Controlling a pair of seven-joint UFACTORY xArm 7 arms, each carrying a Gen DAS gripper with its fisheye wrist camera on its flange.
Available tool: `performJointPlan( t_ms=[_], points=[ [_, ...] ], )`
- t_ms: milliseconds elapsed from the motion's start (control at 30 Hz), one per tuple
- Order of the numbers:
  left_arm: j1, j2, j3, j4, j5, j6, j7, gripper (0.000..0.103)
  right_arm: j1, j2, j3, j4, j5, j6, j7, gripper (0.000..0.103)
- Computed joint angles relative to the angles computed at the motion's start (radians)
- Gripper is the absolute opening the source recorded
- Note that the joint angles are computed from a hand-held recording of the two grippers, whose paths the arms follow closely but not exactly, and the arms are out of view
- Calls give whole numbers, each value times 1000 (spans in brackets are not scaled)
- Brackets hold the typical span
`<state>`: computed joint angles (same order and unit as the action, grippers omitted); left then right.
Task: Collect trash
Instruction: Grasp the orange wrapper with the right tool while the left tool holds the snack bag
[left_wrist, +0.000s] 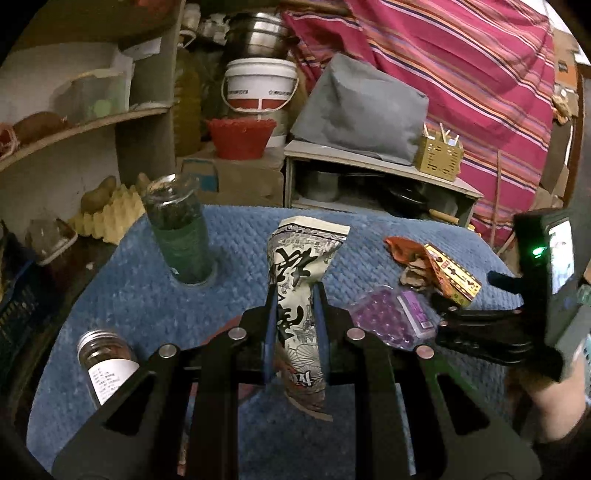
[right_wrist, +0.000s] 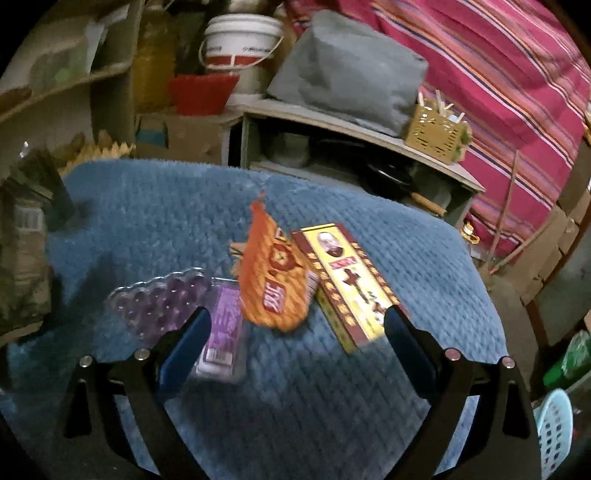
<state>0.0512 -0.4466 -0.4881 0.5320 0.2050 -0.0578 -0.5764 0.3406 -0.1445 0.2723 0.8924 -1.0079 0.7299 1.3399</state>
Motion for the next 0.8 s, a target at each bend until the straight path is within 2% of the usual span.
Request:
performJointPlan(
  t_ms=[33,67,133,200,267,300,367,500,667,800],
  points=[
    [-11,9,12,2,-2,-3,3,17,-1,12,-1,11,-2,4,-8,86],
    [-2,14,5,5,0,-6,3,17,-1,25,-3,22,0,9,-21,72],
    [47,15,-47,13,13,-5,-6,17,2,35,-13,30,16,17,-44,58],
    [74,20,-77,21,25,-2,-12,17,-2,17,-21,11,7,-7,-28,52],
    [95,21,-101,26,33,-1,-25,17,-13,-18,-22,-22,-23,-29,10,37],
    [95,21,-103,26,35,-4,-29,17,-21,-31,-22,-35,-33,-45,28,34],
    [91,21,-103,27,37,-10,-34,17,-40,-52,-31,-58,-33,-108,38,19],
    [125,4,-140,30,46,-13,-47,17,-70,-58,-23,-70,-32,-177,14,11],
    [67,-12,-99,27,30,2,-58,17,-107,-157,7,-140,-59,-232,69,7],
    [44,-64,-106,21,35,19,-72,17,-121,-296,34,-231,5,-235,42,7]
  ],
)
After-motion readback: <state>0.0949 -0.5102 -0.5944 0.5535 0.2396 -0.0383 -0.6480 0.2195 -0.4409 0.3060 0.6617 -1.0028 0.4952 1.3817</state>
